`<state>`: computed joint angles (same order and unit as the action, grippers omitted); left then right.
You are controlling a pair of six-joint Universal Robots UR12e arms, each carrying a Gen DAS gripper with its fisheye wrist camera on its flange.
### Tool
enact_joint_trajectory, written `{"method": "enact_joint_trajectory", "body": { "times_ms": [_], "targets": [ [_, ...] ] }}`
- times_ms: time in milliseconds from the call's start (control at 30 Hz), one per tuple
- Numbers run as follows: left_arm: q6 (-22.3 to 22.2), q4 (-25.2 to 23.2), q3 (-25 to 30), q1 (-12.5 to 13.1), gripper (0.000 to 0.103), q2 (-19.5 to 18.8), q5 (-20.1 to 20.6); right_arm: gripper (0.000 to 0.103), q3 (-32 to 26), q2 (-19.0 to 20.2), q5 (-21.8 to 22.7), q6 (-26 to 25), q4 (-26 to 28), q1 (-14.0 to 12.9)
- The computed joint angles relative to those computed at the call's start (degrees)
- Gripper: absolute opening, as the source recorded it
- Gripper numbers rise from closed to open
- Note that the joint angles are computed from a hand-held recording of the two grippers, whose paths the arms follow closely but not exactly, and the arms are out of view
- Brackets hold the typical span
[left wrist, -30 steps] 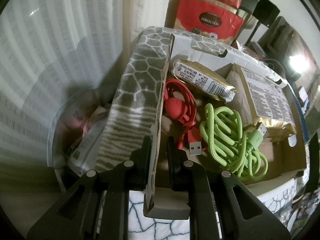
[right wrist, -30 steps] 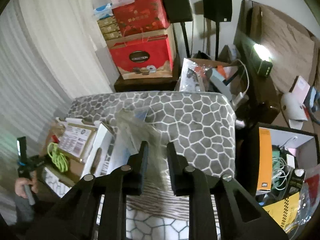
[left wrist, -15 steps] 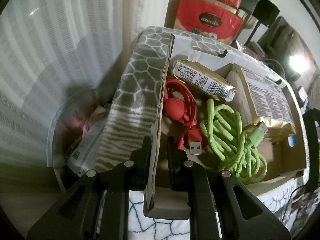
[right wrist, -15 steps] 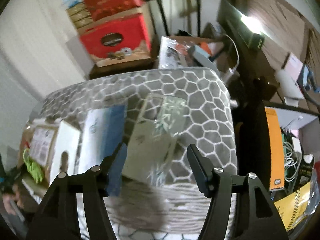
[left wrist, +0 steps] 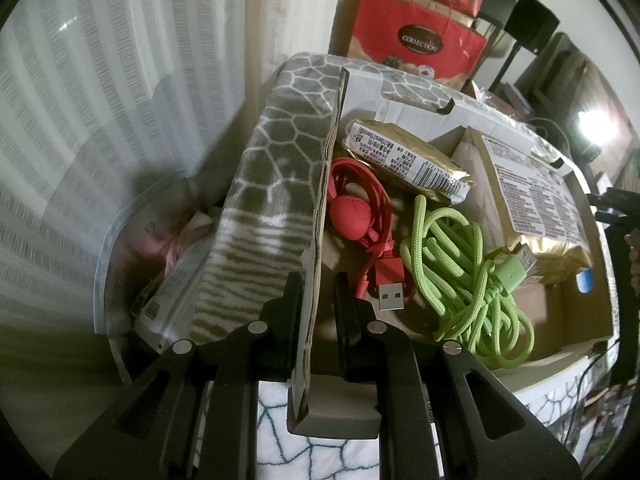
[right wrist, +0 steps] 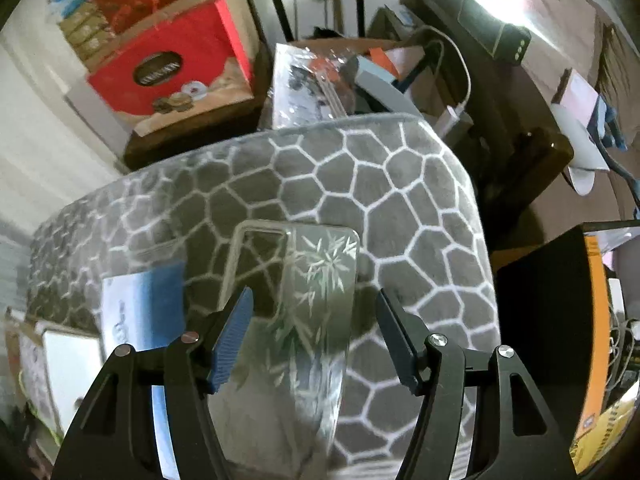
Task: Organize objects
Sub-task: 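Grasp the clear phone case by its edge with the right tool, then carry the phone case into the box and lower it with the right tool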
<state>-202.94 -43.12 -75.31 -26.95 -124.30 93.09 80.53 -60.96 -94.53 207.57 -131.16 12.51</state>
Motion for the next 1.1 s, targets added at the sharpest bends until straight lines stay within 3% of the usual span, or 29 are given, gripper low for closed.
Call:
{"method": "enact_joint_trajectory", "body": {
  "times_ms": [100, 133, 167, 367, 533, 900, 1100],
  "targets": [
    [-0.1, 0.1, 0.0, 0.0, 0.013, 0.0, -0.2, 0.061, -0.7, 0.8, -1.0, -0.4, 0.4, 0.2],
    [-0.1, 0.1, 0.0, 0.0, 0.013, 0.0, -0.2, 0.047, -1.1, 1.0, -2.2, -1.1, 0.9, 0.4],
    [-0.1, 0.1, 0.0, 0.0, 0.013, 0.0, -0.2, 0.046, -1.4, 1.1, -3.1, -1.8, 1.2, 0.6],
    [-0.3, 0.1, 0.0, 0.0, 0.013, 0.0, -0.3, 0.045, 0.0, 0.3, -2.8, -3.5, -2.7, 0.8],
    [-0.4, 0.0, 0.1, -0.1, 0.013, -0.1, -0.2, 0.043, 1.7, -1.5, -4.6, -7.7, -9.2, 2.3],
    [-0.4, -0.3, 0.3, 0.0, 0.013, -0.2, -0.2, 0.042, 2.5, -4.1, -11.7, -14.6, -23.0, 6.6],
    [-0.6, -0.3, 0.3, 0.1, 0.013, -0.2, -0.4, 0.042, 2.0, -5.1, -5.3, -16.7, -25.5, 7.6]
  ]
}}
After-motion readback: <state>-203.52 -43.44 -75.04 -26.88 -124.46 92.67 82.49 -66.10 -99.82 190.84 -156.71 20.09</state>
